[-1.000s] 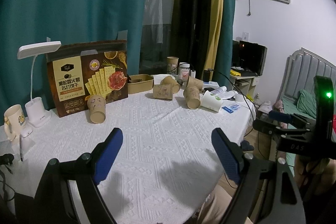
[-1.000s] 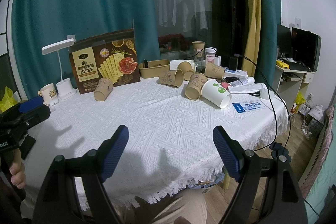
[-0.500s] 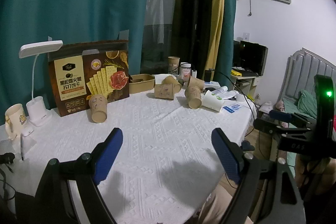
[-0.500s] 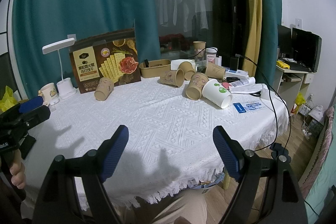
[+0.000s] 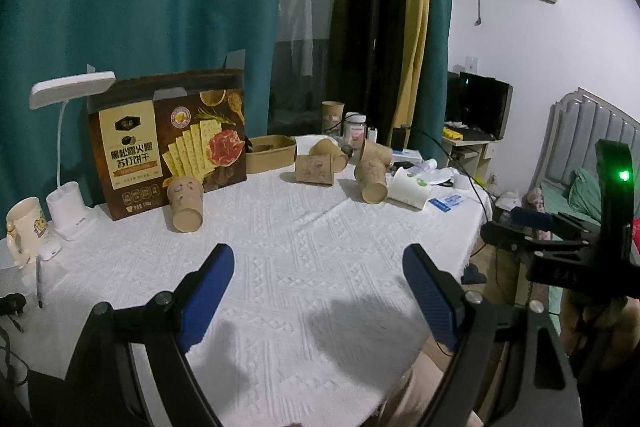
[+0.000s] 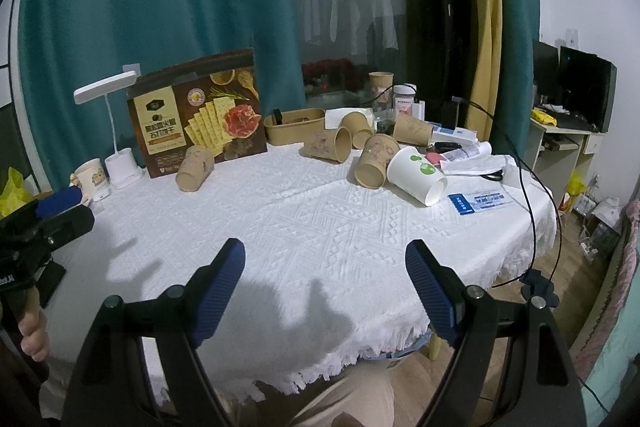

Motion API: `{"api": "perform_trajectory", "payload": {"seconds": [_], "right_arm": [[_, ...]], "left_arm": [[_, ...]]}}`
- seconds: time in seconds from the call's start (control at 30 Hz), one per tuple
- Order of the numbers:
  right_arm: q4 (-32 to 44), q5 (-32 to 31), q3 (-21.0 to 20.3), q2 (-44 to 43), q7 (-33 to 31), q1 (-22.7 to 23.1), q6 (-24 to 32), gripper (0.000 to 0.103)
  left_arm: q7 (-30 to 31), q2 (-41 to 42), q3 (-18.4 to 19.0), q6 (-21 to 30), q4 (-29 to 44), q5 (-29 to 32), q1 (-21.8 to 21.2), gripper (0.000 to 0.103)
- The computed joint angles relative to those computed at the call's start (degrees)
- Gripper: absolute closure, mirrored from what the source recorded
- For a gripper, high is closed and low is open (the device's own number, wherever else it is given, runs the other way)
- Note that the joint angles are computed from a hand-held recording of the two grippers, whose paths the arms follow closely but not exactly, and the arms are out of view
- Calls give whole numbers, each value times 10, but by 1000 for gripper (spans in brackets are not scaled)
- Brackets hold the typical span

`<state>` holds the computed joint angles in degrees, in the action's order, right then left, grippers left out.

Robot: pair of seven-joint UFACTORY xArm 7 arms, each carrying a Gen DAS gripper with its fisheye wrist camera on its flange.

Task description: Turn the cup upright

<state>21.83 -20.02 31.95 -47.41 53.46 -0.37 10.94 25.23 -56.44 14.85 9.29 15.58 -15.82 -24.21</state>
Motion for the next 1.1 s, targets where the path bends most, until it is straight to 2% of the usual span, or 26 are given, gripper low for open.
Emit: {"api": "perform_trajectory", "payload": {"seconds": [0.07,0.27,0.37,0.43,0.5,0.7,0.77,0.83,0.9,0.97,1.03,1.1], "right_arm": [[9,-1,-17,35,-15,-7,-11,22],[42,-5,-64,145,-56,-41,-35,22],[65,-14,-69,195,-63,-74,-51,22],[87,-34,-58,234,-62,-113,-66,22],[111,-52,-52,266,-62,-138,-67,22],[184,-160,-29,350,-2,-220,-62,22],[199,-191,-34,369,21,-227,-63,22],[212,-224,-39,388,50,-235,-65,22],[219,-246,-50,403,68,-232,-70,22],[224,-263,-62,414,81,-226,-70,22],[226,-266,-78,422,84,-214,-66,22],[224,-260,-97,425,84,-201,-62,22]], "left_arm": [[15,34,20,8,24,1,-18,16],[79,186,40,22,120,2,-47,16],[126,284,61,40,192,-17,-74,16],[172,368,82,68,260,-34,-99,16],[211,438,84,89,319,-46,-103,16],[303,593,52,100,462,-65,-82,17],[325,645,35,115,522,-68,-65,16],[331,708,21,129,595,-41,-52,17],[321,749,13,134,642,-8,-45,17],[336,792,-10,150,698,0,-22,17],[349,840,-35,170,760,8,2,17],[333,899,-41,197,836,40,10,17]]}}
